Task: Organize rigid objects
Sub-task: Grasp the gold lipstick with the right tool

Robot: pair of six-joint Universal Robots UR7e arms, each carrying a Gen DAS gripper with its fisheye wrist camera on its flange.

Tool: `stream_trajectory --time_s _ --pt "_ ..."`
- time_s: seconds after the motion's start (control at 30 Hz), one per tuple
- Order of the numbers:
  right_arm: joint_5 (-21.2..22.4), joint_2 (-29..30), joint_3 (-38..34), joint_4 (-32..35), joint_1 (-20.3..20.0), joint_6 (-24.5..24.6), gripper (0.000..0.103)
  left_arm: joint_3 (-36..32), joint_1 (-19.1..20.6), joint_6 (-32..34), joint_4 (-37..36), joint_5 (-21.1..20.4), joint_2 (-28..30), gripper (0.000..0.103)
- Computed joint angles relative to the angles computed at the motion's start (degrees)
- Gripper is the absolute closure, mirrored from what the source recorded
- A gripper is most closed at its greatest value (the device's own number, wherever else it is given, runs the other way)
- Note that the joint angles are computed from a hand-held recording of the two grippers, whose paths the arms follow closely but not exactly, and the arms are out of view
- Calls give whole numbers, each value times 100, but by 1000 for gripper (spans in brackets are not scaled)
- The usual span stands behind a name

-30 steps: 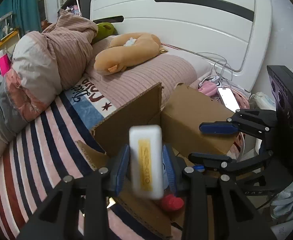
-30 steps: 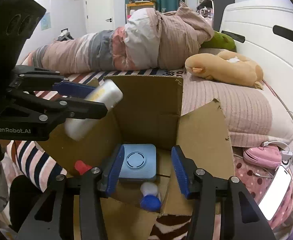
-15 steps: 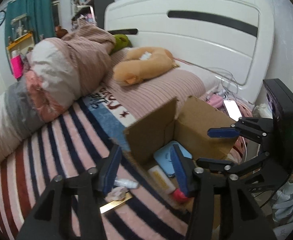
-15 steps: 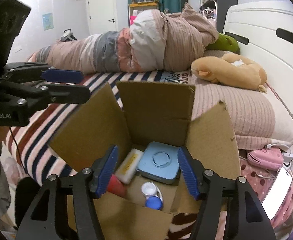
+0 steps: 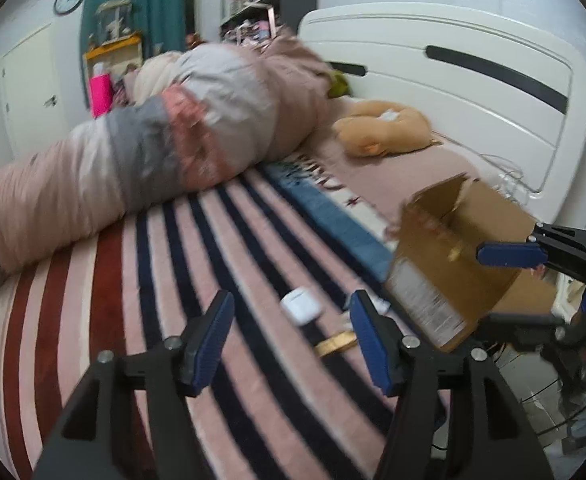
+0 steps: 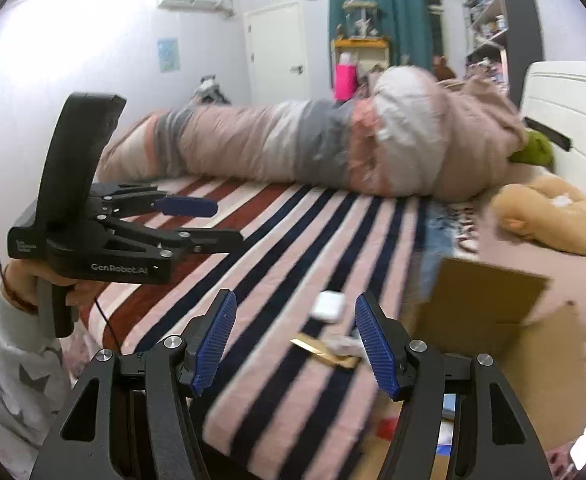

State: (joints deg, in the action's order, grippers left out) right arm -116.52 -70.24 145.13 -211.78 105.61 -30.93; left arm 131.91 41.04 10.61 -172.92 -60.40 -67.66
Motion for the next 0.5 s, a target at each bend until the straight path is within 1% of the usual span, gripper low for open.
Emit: stream_trajectory --time_s 0.07,0.13,0.23,0.3,0.37,0.4,0.43,0.5 --pt "4 488 -182 40 27 54 44 70 247 103 -55 -30 -39 45" --pt "-13 905 -346 159 -43 211 44 111 499 196 -156 -56 0 45" --pt "-308 1563 -618 -23 -221 484 44 144 810 361 -393 -73 163 45" --pt "-616 1868 -805 -70 -398 701 44 109 1024 443 -495 -187 303 45" --pt "-1127 2209 -1057 -142 -593 846 39 77 1157 472 -565 -327 394 45" --pt "-1454 2388 -1192 -252 -653 845 34 57 1227 473 -608 -399 439 45" --pt "-1690 2543 -1289 -417 -733 769 30 29 1304 471 -622 -470 479 45" --pt "-1722 2647 -1363 -551 -926 660 28 -26 1418 499 -646 -542 553 45"
